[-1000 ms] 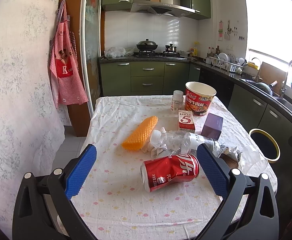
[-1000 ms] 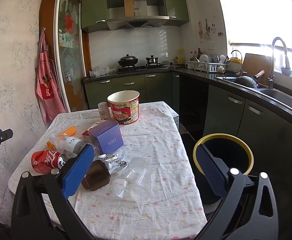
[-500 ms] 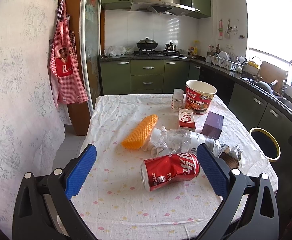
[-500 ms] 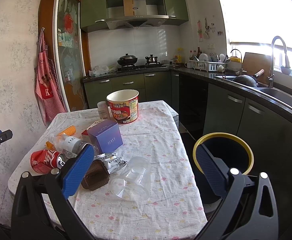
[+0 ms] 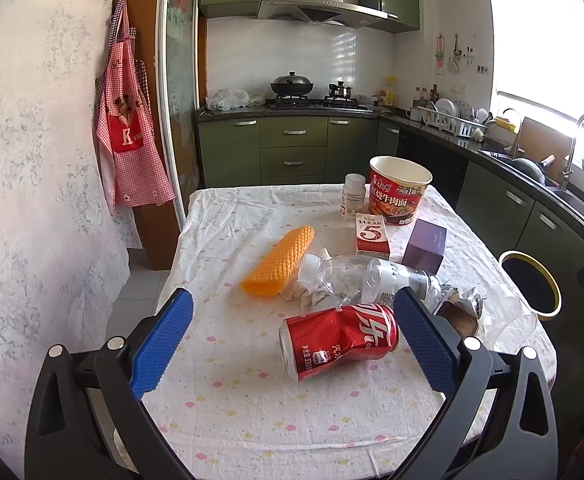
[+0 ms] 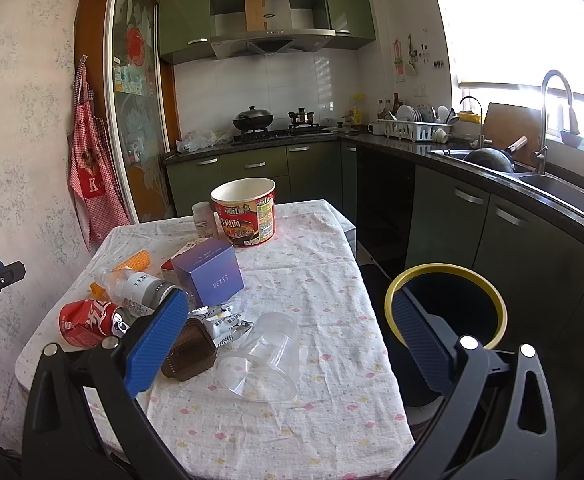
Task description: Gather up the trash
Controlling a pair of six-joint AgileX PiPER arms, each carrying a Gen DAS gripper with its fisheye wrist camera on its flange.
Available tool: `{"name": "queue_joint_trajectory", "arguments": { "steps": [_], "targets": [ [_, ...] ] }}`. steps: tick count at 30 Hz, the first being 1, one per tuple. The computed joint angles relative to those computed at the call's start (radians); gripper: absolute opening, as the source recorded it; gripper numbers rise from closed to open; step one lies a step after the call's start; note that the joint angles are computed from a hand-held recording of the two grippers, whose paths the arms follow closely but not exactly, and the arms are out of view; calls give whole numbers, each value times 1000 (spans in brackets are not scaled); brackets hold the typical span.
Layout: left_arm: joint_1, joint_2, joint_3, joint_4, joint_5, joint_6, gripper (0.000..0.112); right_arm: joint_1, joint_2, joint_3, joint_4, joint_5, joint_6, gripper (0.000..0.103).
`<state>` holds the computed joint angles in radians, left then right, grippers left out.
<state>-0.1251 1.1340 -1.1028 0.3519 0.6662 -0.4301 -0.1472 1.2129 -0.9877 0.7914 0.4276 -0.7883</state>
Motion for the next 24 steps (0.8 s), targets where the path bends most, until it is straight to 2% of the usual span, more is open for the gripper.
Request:
{"name": "queue_joint_trajectory", "arguments": {
  "steps": [10,16,19,22,24],
  "targets": [
    [4,19,-14,-14,8,18,99,-7,9,-5,5,13,-6,97],
    [85,116,-111,-185,21,215,99,11,58,-71,-72,23,42,97],
    [122,217,-223,-227,33,294,99,-2,152,-216,-74,126,35,97],
    [177,345,-373,-295,40,381,99,-31,327,-502,-102,336,128,97],
    [199,441,-489,-305,50,398,99,-22,455,-702,-120,418,205,97]
  ]
}}
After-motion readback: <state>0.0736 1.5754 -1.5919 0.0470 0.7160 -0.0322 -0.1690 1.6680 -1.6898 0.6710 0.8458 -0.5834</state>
